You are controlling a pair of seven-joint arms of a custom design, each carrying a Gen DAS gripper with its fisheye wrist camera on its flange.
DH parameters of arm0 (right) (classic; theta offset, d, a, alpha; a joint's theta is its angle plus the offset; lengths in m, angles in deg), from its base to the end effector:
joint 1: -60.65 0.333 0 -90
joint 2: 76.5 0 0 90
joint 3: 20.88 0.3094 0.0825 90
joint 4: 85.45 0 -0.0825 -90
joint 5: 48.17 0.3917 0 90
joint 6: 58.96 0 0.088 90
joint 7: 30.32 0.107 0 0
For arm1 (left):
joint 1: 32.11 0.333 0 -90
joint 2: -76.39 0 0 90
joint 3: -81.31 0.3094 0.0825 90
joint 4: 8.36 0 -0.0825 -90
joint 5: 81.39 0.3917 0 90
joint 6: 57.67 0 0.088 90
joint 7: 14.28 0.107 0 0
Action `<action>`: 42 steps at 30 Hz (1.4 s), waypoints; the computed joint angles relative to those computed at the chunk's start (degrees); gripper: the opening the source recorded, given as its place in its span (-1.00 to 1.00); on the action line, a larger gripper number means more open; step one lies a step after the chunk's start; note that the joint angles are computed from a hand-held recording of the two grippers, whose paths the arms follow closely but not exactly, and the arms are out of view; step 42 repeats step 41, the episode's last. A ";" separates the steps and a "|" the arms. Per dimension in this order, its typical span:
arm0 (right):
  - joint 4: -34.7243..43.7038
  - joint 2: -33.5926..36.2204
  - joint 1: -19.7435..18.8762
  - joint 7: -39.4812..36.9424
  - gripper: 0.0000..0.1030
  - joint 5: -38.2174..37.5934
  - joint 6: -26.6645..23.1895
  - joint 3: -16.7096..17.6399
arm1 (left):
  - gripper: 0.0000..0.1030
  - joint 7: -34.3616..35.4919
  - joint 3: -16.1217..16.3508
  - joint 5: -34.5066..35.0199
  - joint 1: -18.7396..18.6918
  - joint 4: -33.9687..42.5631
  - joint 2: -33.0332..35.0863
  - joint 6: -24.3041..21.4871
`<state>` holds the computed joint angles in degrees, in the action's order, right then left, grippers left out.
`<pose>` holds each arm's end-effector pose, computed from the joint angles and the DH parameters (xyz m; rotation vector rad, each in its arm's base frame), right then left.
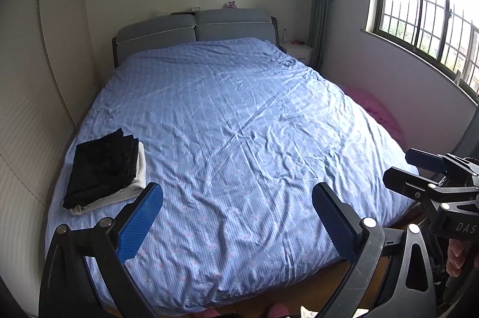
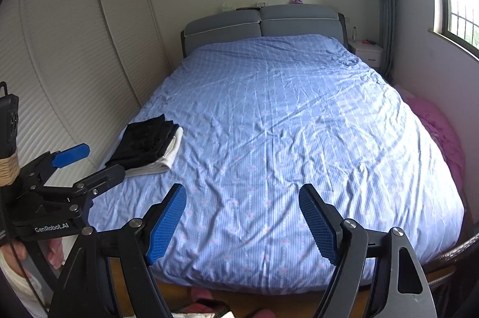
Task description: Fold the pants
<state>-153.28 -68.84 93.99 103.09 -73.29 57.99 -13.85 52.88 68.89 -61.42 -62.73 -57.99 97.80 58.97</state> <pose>0.4902 0.3752 0.7900 -1.6806 1.6958 -0.5935 0.5309 -0.4070 0.7898 -1.4705 2.0554 -0.9600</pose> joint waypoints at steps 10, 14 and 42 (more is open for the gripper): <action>-3.37 -2.60 -1.16 -0.36 0.52 -0.40 1.28 0.72 | 1.00 -0.93 0.09 0.93 -1.02 0.66 0.01 -0.07; -3.65 -3.02 -1.64 -0.28 0.52 -0.28 1.40 0.97 | 1.00 -1.43 0.22 1.89 -1.69 0.78 -0.04 -0.21; -4.82 -3.91 -2.51 0.53 0.52 -0.92 0.84 1.55 | 1.00 -1.44 1.51 3.84 -3.49 5.35 2.64 -1.22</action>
